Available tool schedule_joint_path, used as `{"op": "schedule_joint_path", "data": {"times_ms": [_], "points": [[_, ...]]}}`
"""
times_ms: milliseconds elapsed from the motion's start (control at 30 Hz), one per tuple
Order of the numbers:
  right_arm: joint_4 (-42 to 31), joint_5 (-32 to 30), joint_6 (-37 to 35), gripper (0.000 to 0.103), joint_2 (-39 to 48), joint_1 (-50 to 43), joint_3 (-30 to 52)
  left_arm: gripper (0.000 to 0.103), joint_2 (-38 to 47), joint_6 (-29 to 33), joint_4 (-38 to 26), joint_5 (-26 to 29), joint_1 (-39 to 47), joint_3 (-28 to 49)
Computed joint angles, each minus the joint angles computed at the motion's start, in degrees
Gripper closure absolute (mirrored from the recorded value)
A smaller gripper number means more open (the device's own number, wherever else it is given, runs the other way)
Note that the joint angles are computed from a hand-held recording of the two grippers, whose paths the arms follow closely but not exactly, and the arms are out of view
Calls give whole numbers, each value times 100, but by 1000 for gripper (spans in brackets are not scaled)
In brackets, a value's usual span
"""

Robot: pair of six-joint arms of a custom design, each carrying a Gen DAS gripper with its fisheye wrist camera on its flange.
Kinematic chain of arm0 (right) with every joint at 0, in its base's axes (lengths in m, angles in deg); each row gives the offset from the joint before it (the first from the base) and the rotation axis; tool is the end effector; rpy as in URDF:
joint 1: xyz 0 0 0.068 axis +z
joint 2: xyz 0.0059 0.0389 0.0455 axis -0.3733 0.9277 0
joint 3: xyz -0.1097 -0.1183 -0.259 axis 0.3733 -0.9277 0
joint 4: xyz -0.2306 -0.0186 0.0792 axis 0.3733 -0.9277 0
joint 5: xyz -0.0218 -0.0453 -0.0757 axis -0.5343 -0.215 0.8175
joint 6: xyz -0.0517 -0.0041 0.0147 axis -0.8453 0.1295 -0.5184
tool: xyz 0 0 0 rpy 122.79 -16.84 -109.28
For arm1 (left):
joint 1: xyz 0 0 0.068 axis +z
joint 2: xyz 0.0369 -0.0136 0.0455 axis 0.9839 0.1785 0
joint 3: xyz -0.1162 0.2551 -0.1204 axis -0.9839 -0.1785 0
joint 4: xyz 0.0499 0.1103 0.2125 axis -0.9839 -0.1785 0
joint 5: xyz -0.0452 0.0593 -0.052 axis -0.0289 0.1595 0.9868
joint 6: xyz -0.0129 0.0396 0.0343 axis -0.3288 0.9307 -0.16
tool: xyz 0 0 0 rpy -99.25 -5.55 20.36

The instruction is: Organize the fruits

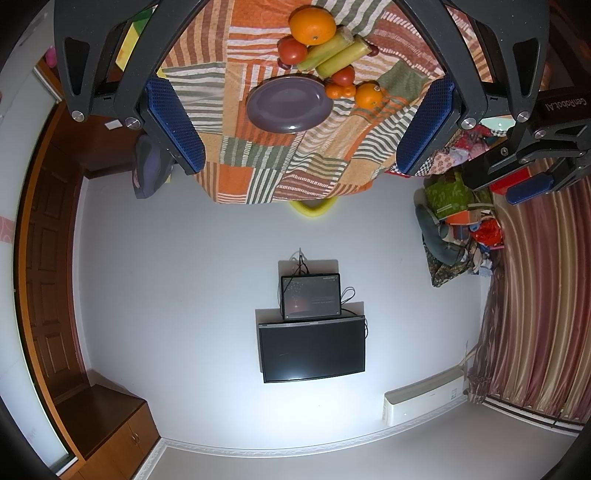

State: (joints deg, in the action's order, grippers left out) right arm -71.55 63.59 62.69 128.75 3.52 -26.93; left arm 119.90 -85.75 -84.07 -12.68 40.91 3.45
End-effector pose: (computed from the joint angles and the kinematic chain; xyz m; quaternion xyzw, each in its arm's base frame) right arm 0.2288 0.0848 0.3869 0.0999 0.7567 -0.0610 0.6431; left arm 0.3077 -0.2446 0.3824 0.2193 0.7408 -0.2028 0.6017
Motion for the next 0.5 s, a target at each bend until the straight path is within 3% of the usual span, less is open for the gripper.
{"op": "schedule_joint_path", "data": {"times_ms": [500], "points": [[32, -38, 69, 0, -19, -64, -77, 0, 29, 30, 21, 41, 3, -16]]}}
